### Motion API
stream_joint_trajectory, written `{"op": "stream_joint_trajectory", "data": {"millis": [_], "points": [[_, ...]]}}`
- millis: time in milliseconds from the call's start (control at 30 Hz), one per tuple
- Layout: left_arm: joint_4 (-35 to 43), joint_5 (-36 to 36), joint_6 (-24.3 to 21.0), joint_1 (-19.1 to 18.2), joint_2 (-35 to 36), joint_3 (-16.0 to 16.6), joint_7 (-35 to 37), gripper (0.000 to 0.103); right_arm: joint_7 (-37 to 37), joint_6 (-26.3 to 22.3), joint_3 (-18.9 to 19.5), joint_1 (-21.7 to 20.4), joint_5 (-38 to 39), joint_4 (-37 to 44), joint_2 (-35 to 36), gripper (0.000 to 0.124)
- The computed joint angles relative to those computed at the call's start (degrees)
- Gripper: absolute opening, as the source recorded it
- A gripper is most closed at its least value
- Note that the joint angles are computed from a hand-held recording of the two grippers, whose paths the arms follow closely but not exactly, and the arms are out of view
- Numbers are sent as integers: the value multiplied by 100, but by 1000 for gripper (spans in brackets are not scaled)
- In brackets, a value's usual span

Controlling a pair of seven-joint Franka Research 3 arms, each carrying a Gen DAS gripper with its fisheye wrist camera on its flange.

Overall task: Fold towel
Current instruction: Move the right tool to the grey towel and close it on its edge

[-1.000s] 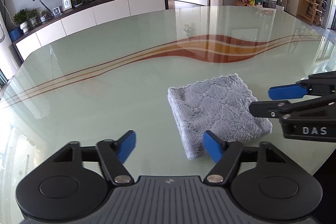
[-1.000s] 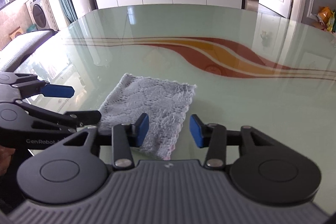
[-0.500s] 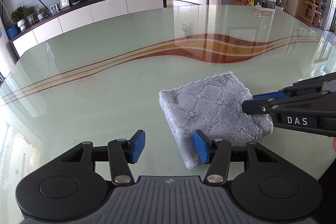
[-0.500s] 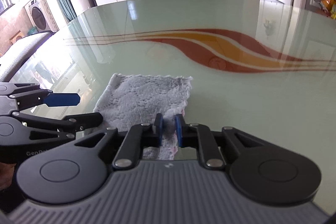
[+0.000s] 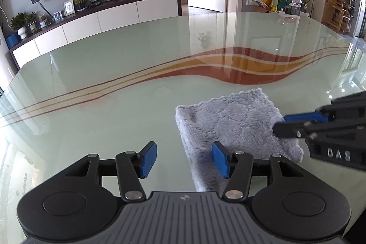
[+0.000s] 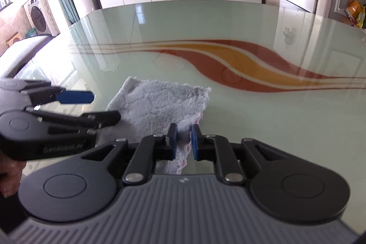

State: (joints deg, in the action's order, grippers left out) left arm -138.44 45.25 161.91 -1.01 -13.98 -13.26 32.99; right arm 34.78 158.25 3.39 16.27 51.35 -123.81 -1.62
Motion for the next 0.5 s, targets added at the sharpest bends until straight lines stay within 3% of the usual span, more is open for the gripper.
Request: {"op": "stream_joint_trajectory", "data": {"millis": [200, 500], "points": [[2, -105, 34, -32, -4, 31, 142, 61, 411, 16, 33, -52, -256, 458, 361, 26], [2, -197, 21, -29, 53, 59, 266, 62, 1169, -331, 136, -198, -842, 1091, 918, 25]]}}
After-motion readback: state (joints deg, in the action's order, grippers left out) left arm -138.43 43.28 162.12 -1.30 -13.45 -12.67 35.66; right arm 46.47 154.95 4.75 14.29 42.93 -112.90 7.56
